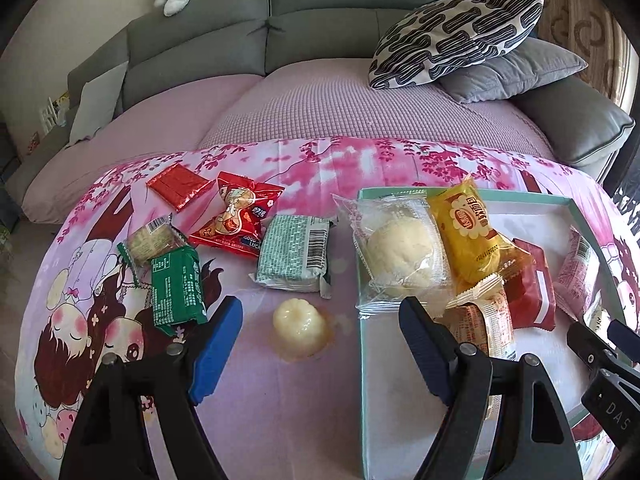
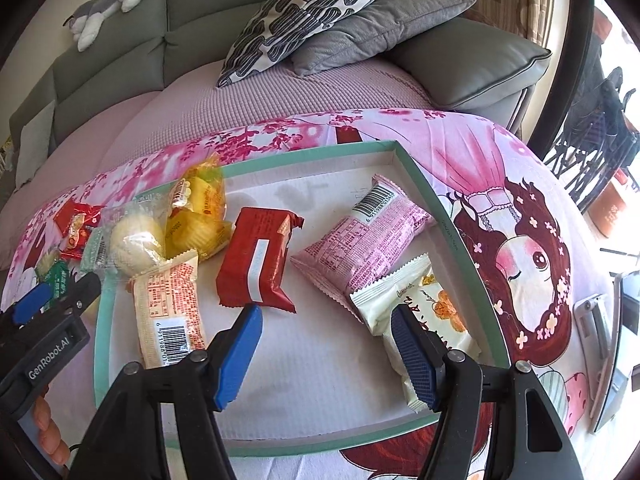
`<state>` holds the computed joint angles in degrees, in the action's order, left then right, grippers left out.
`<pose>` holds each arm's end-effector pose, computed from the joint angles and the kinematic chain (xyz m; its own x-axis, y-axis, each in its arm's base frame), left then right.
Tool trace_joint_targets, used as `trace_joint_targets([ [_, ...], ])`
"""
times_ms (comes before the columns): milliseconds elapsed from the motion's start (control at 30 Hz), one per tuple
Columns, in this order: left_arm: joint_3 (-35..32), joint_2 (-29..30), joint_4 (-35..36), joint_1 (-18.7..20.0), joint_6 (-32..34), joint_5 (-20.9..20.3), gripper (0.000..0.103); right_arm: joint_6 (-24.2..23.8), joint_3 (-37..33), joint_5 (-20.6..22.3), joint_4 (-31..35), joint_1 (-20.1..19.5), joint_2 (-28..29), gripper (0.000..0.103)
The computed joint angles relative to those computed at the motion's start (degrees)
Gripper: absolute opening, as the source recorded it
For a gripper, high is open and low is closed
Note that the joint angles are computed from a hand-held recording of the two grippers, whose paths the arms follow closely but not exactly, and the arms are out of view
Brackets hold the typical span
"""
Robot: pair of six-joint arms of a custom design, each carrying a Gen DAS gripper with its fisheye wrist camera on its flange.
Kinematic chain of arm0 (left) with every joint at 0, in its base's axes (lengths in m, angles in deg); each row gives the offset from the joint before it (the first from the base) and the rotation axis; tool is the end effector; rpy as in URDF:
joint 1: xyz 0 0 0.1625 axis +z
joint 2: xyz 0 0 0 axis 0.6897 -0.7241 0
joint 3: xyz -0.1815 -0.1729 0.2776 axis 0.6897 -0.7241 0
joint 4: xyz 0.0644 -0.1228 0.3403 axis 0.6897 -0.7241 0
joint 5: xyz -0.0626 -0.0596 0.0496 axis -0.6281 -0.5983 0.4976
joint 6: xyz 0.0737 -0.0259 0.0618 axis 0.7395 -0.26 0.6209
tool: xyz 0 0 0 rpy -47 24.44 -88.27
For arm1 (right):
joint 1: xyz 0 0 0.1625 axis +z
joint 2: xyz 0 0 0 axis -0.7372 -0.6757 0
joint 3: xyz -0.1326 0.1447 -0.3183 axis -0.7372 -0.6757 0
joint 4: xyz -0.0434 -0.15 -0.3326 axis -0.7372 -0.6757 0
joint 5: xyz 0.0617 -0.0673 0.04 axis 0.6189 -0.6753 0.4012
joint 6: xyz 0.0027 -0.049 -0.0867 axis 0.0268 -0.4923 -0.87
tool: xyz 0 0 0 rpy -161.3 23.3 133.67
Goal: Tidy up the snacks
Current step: 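Withdraw both tools from the tray toward the snack pile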
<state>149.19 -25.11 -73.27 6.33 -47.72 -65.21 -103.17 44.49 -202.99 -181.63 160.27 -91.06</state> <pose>-0.1163 -0.4913 0.2313 -0.5663 -0.4663 -0.6796 0.2048 0.7191 -0.6640 0.3033 -0.5474 0.0502 -0.6878 -0.2447 0.6834 -0.5387 0.8031 -0.2546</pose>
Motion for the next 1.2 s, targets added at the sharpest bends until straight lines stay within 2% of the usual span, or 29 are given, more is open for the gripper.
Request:
trace_joint_targets([
  [67, -0.1, 0.0, 1.7, -0.1, -1.4, 0.2, 0.081, 0.2, 0.1, 0.0, 0.0, 0.0, -0.1, 0.071],
  [167, -1.5, 0.3, 7.9, -0.1, -6.3, 0.5, 0.081, 0.5, 0.1, -0.1, 0.2, 0.0, -0.1, 0.071],
  [300, -1.4, 0.5, 7.4, -0.1, -5.6, 0.2, 0.081, 0.8, 0.0, -0.5, 0.7, 0.1, 0.1, 0.071],
  [433, -2.7, 1.1, 11.5, 0.1, -8.1, 0.0, 0.081, 1.0, 0.0, -0.7, 0.8, 0.1, 0.1, 0.071],
  [467, -2.4, 0.9, 10.5, 0.3, -7.3, -0.2, 0.081, 1.0, 0.0, -0.7, 0.8, 0.1, 0.2, 0.072],
  [533, -1.0, 0.4, 5.0, 0.6, -3.6, -0.9, 0.081, 1.0, 0.0, -0.8, 0.1, 0.1, 0.4, 0.082],
  [567, -0.1, 0.1, 1.3, 0.8, -1.0, -1.3, 0.084, 0.8, 0.0, -0.9, -0.5, 0.1, 0.5, 0.092],
  [600, 0.8, 0.0, -2.3, 1.0, 1.7, -1.7, 0.092, 0.7, 0.1, -1.0, -1.2, 0.1, 0.5, 0.101],
  [633, 1.3, -0.1, -4.4, 1.2, 2.9, -1.8, 0.096, 0.5, 0.1, -1.1, -2.0, 0.1, 0.6, 0.103],
  [800, 2.2, -0.5, -5.7, 1.0, 2.9, -0.4, 0.098, 0.3, -0.3, -2.1, -3.1, 0.1, 1.4, 0.103],
  [900, 3.5, -1.1, -10.0, 1.0, 5.1, -0.4, 0.098, -1.0, -0.5, -2.7, -3.9, 0.3, 1.8, 0.103],
  [1200, 6.6, -1.5, -20.6, 0.4, 10.6, 1.7, 0.098, -4.0, 0.0, -1.1, -6.0, 1.3, 2.1, 0.103],
])
